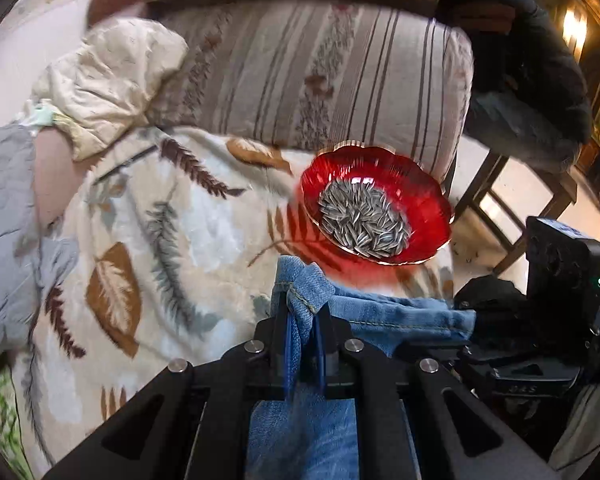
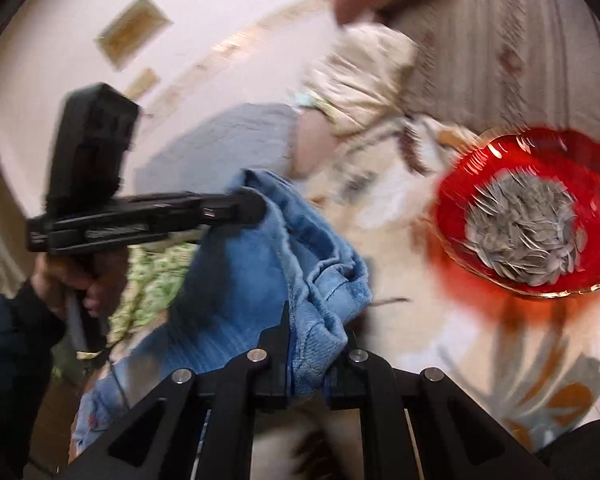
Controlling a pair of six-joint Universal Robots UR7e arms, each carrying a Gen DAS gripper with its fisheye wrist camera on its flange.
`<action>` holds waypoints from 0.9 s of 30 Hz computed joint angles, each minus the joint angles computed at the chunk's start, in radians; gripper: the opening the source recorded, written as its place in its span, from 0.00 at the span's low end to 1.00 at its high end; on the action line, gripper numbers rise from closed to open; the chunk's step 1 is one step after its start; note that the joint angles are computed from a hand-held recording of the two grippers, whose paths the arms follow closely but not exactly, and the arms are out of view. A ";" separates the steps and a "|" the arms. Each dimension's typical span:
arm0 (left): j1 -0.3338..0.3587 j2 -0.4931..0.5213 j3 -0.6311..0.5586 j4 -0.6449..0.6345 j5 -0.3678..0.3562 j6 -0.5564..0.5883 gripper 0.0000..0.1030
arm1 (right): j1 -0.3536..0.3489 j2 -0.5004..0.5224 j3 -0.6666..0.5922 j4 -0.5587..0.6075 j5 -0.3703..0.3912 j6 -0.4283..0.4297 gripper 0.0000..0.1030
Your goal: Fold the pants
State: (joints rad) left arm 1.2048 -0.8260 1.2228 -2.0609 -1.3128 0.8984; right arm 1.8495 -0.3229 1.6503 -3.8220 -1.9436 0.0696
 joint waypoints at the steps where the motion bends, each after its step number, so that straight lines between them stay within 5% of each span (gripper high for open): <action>1: -0.002 0.029 -0.018 0.020 0.045 -0.006 0.10 | -0.014 -0.003 0.002 0.038 0.006 0.034 0.10; 4: 0.001 0.112 -0.053 0.055 0.179 -0.035 0.18 | -0.040 0.002 -0.003 0.144 -0.024 0.111 0.11; 8: -0.006 0.138 -0.052 0.013 0.212 -0.058 0.76 | -0.060 -0.009 0.029 0.136 0.009 0.160 0.26; 9: -0.009 0.138 -0.052 0.007 0.207 -0.047 0.80 | -0.061 -0.010 0.034 0.135 0.013 0.161 0.28; 13: -0.025 0.183 -0.117 0.057 0.262 -0.062 0.80 | -0.057 -0.010 0.048 0.113 0.039 0.150 0.52; 16: -0.017 0.231 -0.223 0.226 0.251 -0.146 0.79 | -0.049 0.002 0.037 0.101 0.032 0.134 0.55; 17: -0.018 0.232 -0.227 0.244 0.248 -0.142 0.68 | -0.051 0.004 0.027 0.106 0.032 0.137 0.53; 18: -0.019 0.230 -0.224 0.254 0.243 -0.133 0.40 | -0.051 0.006 0.028 0.097 0.026 0.143 0.49; 20: -0.025 0.220 -0.203 0.246 0.256 -0.123 0.19 | -0.049 0.010 0.016 0.110 -0.021 0.139 0.22; 23: -0.032 0.182 -0.155 0.207 0.238 -0.102 0.15 | -0.047 0.004 0.036 0.067 -0.009 0.126 0.15; 27: -0.034 0.113 -0.118 0.183 0.167 -0.129 0.15 | 0.030 0.036 -0.001 -0.025 -0.135 -0.033 0.14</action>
